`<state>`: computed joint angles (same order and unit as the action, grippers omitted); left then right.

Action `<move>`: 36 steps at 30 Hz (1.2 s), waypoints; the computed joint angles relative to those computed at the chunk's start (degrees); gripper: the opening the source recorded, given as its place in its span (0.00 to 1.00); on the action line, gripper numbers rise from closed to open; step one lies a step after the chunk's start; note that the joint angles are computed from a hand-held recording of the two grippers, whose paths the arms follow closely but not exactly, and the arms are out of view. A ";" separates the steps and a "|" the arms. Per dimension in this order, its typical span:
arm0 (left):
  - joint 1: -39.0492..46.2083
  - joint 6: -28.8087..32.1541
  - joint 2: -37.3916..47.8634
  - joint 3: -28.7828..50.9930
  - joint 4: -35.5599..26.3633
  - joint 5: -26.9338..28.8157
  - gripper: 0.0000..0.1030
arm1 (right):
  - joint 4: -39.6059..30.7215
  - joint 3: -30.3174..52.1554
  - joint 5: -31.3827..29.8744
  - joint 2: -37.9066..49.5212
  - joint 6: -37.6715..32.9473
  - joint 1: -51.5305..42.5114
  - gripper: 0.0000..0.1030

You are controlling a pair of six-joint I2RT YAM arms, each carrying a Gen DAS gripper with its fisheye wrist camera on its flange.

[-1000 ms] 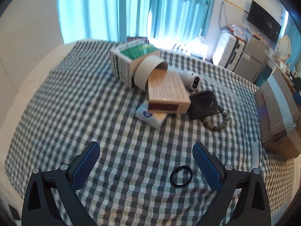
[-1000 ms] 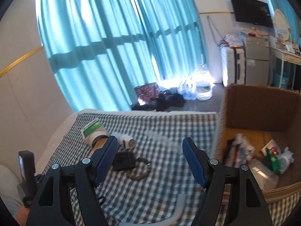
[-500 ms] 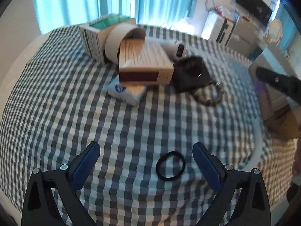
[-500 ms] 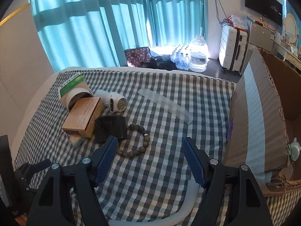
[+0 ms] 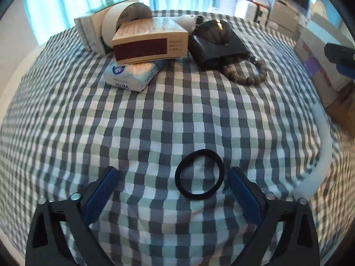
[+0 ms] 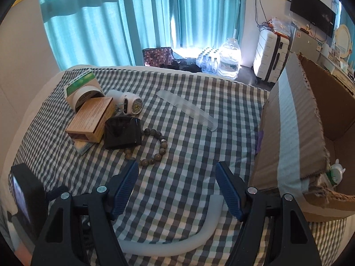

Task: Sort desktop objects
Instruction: 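Grasp the black rubber ring with the left tool while the right tool grasps the white plastic tube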

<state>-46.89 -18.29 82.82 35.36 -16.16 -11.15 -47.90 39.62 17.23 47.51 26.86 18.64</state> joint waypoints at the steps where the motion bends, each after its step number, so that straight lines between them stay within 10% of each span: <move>1: -0.28 0.08 -0.75 -0.05 -0.39 0.30 0.77 | -0.67 -0.04 0.01 -0.36 0.30 0.04 0.69; 2: -0.45 0.09 -1.40 -0.08 -0.68 0.61 0.68 | -1.59 0.05 -0.20 -0.30 0.58 -0.23 0.69; 4: -0.97 1.00 -3.31 -0.57 -0.59 1.18 0.12 | -3.42 0.04 -1.88 0.22 1.68 -1.71 0.69; 17: 2.36 3.38 -11.96 1.72 -5.05 3.08 0.08 | -4.90 -1.98 3.80 13.53 4.91 -1.84 0.47; 24: 7.35 4.84 -5.57 3.08 -1.13 6.92 0.08 | -0.61 -3.35 -3.80 20.03 2.54 -8.40 0.42; 27: 7.57 1.22 -5.88 2.97 -0.34 5.22 0.08 | -1.36 -3.16 -4.53 17.14 3.22 -10.41 0.08; 36: 7.88 -0.49 -10.89 1.75 -0.36 6.07 0.08 | -3.77 -0.88 -4.76 9.47 1.67 -8.64 0.08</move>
<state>-39.01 -18.78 71.93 37.11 -16.52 -5.08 -51.67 38.74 12.47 56.98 28.53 10.00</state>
